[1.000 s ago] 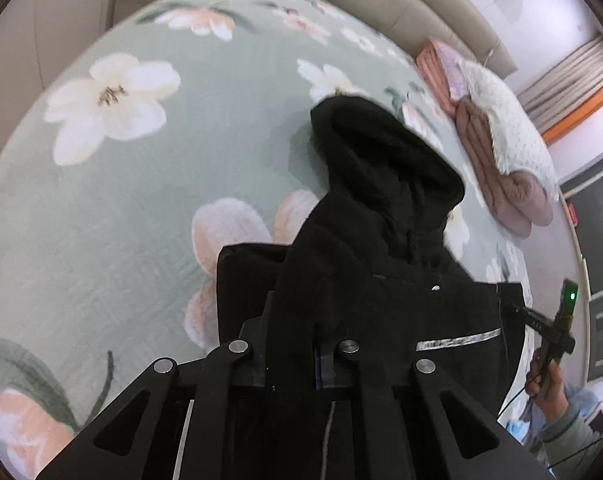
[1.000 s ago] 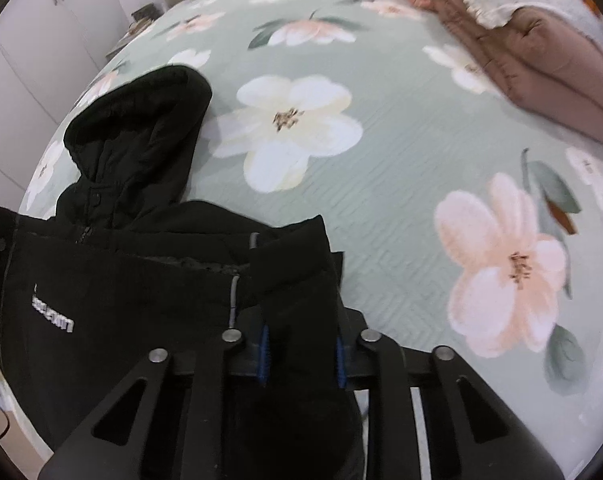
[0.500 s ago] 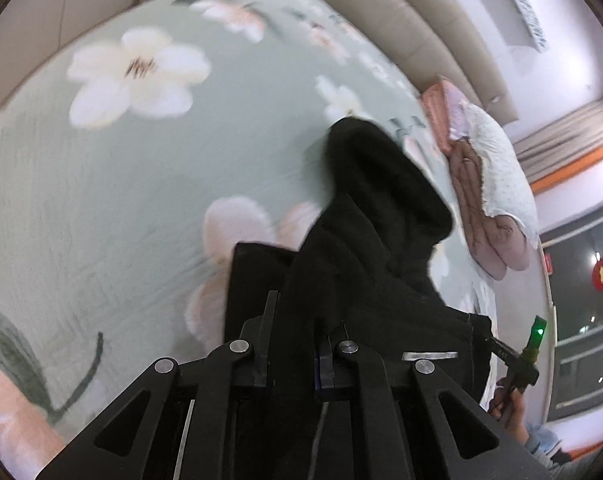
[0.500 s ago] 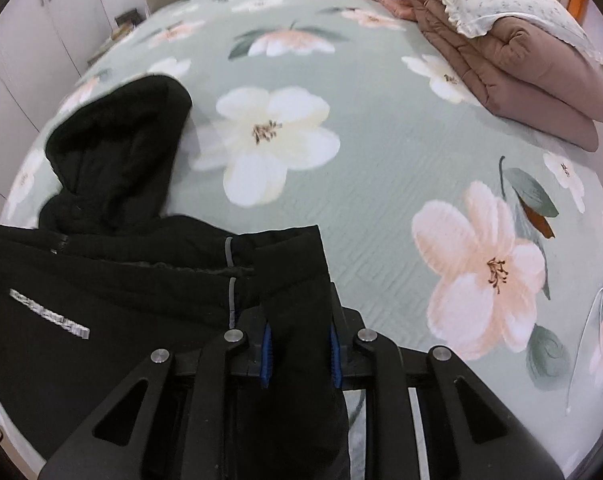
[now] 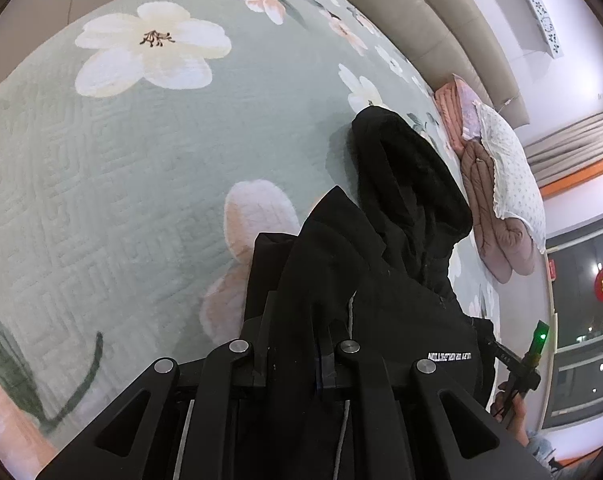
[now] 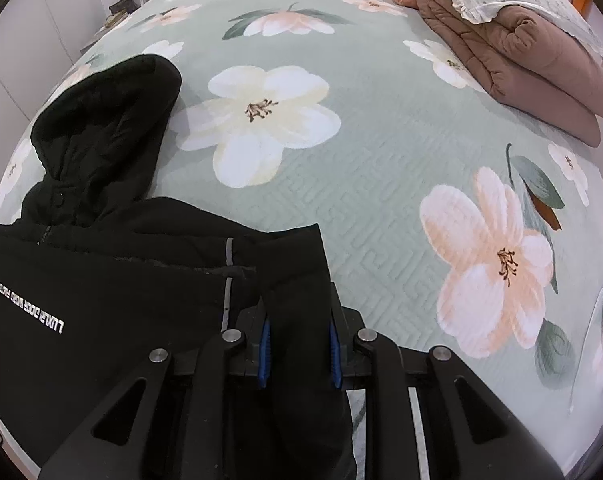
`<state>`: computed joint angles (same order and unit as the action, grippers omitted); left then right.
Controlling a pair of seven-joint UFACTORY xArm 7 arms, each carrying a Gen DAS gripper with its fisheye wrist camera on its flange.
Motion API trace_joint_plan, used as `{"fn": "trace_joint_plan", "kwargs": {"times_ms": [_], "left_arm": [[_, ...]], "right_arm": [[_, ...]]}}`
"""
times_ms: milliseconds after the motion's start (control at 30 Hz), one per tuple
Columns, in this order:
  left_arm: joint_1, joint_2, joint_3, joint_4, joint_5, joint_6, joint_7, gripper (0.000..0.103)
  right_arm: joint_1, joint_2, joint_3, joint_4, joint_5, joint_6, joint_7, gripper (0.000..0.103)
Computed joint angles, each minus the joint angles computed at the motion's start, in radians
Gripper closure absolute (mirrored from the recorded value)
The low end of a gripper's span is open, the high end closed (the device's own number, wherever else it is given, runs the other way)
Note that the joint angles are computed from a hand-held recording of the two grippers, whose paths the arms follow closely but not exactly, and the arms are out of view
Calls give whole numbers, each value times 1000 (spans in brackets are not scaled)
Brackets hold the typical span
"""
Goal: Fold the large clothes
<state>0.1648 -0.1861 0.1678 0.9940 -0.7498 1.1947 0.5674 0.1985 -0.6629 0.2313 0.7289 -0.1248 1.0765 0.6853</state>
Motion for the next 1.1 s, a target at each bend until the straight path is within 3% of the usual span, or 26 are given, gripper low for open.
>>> {"fn": "trace_joint_plan", "kwargs": {"times_ms": [367, 600, 733, 800, 867, 900, 1100], "left_arm": [[7, -99, 34, -13, -4, 50, -5, 90], [19, -216, 80, -50, 59, 142, -43, 90], [32, -272, 104, -91, 111, 175, -66, 90], [35, -272, 112, -97, 122, 178, -72, 89], [29, -259, 112, -95, 118, 161, -66, 88], [23, -247, 109, -93, 112, 148, -57, 88], [1, -159, 85, -72, 79, 124, -52, 84]], "right_arm": [[1, -67, 27, 53, -23, 52, 8, 79], [23, -136, 80, 138, -27, 207, -13, 79], [55, -171, 73, 105, 34, 228, -14, 79], [66, -193, 54, 59, 67, 184, -9, 76], [62, -198, 18, 12, 103, 122, -6, 56], [58, -200, 1, -10, 116, 87, -9, 52], [114, -140, -194, -132, 320, -138, -187, 50]]}}
